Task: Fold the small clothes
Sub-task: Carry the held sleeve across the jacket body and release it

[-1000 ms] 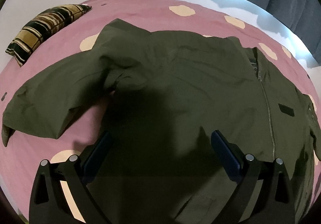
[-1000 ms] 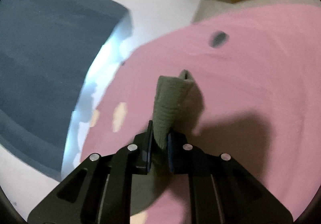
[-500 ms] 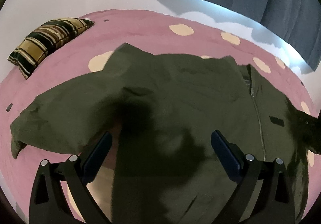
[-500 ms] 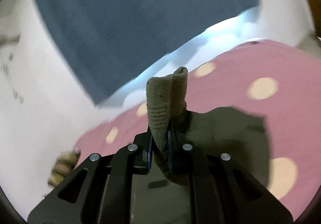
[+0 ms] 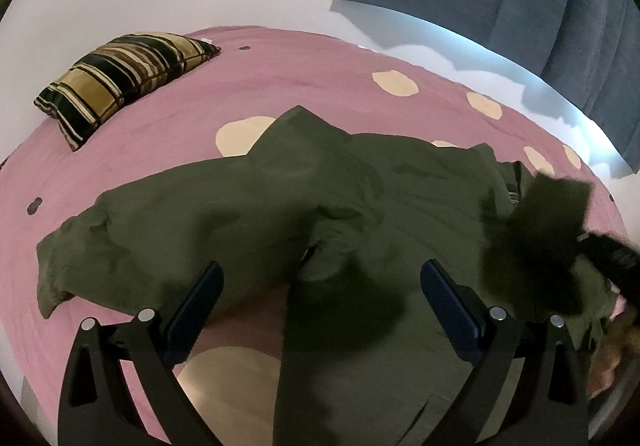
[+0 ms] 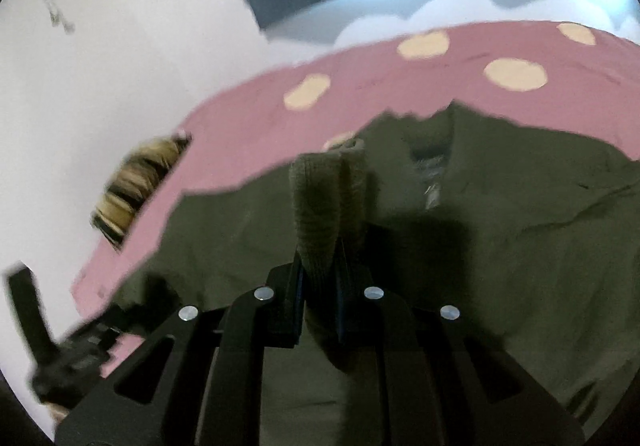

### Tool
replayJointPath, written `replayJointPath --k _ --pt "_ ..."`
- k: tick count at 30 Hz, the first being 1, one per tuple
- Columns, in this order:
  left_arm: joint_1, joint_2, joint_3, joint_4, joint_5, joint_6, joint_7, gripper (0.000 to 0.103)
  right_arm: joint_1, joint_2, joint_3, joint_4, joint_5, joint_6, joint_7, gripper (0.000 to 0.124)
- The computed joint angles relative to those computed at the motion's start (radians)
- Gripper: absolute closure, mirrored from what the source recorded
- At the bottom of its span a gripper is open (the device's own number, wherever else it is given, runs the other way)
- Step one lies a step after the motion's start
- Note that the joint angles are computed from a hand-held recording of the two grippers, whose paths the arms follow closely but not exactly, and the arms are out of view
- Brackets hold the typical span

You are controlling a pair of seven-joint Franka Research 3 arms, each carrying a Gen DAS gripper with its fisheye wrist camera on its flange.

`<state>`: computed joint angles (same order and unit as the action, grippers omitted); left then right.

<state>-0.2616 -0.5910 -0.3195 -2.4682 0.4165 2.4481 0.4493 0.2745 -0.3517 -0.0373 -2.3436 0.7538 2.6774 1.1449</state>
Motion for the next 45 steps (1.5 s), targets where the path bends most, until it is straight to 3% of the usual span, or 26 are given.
replayJointPath --k 4,7,8,9,11,15,18,20,23,26,30,33,35,37,41,45 --pt "-0.006 0.013 -0.002 0.004 0.001 0.004 0.01 0.005 0.008 0.024 0.043 -0.018 -0.065 -0.02 0.037 0.109" --pt "-0.012 0.023 -0.001 0.004 -0.004 0.002 0.016 0.005 0.025 0.041 0.044 -0.012 -0.071 -0.062 0.034 0.094" --pt "-0.014 0.027 -0.001 0.004 -0.006 0.002 0.018 0.005 0.031 0.044 0.031 -0.001 -0.062 -0.104 0.016 0.078" --pt "-0.017 0.03 0.0 0.005 -0.008 0.001 0.021 0.005 0.04 0.044 0.01 0.01 -0.032 -0.158 -0.016 0.071" --pt "-0.019 0.034 0.0 0.006 -0.008 0.002 0.027 0.005 0.038 0.011 -0.02 0.005 0.033 -0.244 -0.069 0.07" --pt "-0.022 0.035 0.001 0.003 -0.01 0.011 0.027 0.005 -0.027 -0.125 -0.061 -0.053 0.069 -0.262 -0.115 0.06" --pt "-0.02 0.04 -0.002 0.003 -0.008 0.014 0.024 0.005 -0.117 -0.203 -0.089 -0.092 0.032 -0.226 -0.086 0.06" --pt "-0.018 0.045 -0.005 0.004 -0.004 0.016 0.019 0.005 -0.234 -0.241 -0.075 -0.13 -0.063 -0.135 0.002 0.06" --pt "-0.025 0.059 -0.005 0.01 -0.01 0.017 0.021 0.005 -0.396 -0.222 -0.031 -0.152 -0.253 -0.086 0.181 0.06" --pt "-0.026 0.07 -0.013 0.017 -0.005 0.009 0.015 0.005 -0.423 -0.185 -0.072 -0.157 -0.316 -0.105 0.23 0.066" --pt "-0.026 0.074 -0.018 0.017 0.008 0.007 0.003 0.005 -0.396 -0.133 -0.136 -0.145 -0.314 -0.178 0.189 0.088" --pt "-0.03 0.077 -0.015 0.017 0.01 0.007 0.003 0.005 -0.4 -0.138 -0.119 -0.177 -0.331 -0.131 0.17 0.098" --pt "-0.03 0.081 -0.016 0.019 0.009 0.0 -0.003 0.005 -0.4 -0.14 -0.104 -0.193 -0.344 -0.106 0.172 0.099" --pt "-0.034 0.085 -0.008 0.016 -0.002 0.006 -0.005 0.005 -0.39 -0.133 -0.13 -0.188 -0.326 -0.107 0.148 0.099" --pt "-0.074 0.082 0.04 -0.011 -0.075 0.043 0.059 0.005 -0.375 -0.144 -0.168 -0.179 -0.258 -0.122 0.107 0.097" --pt "-0.094 0.027 0.073 -0.067 -0.154 0.096 0.101 0.005 -0.382 -0.192 -0.16 -0.207 -0.221 -0.104 0.107 0.095"
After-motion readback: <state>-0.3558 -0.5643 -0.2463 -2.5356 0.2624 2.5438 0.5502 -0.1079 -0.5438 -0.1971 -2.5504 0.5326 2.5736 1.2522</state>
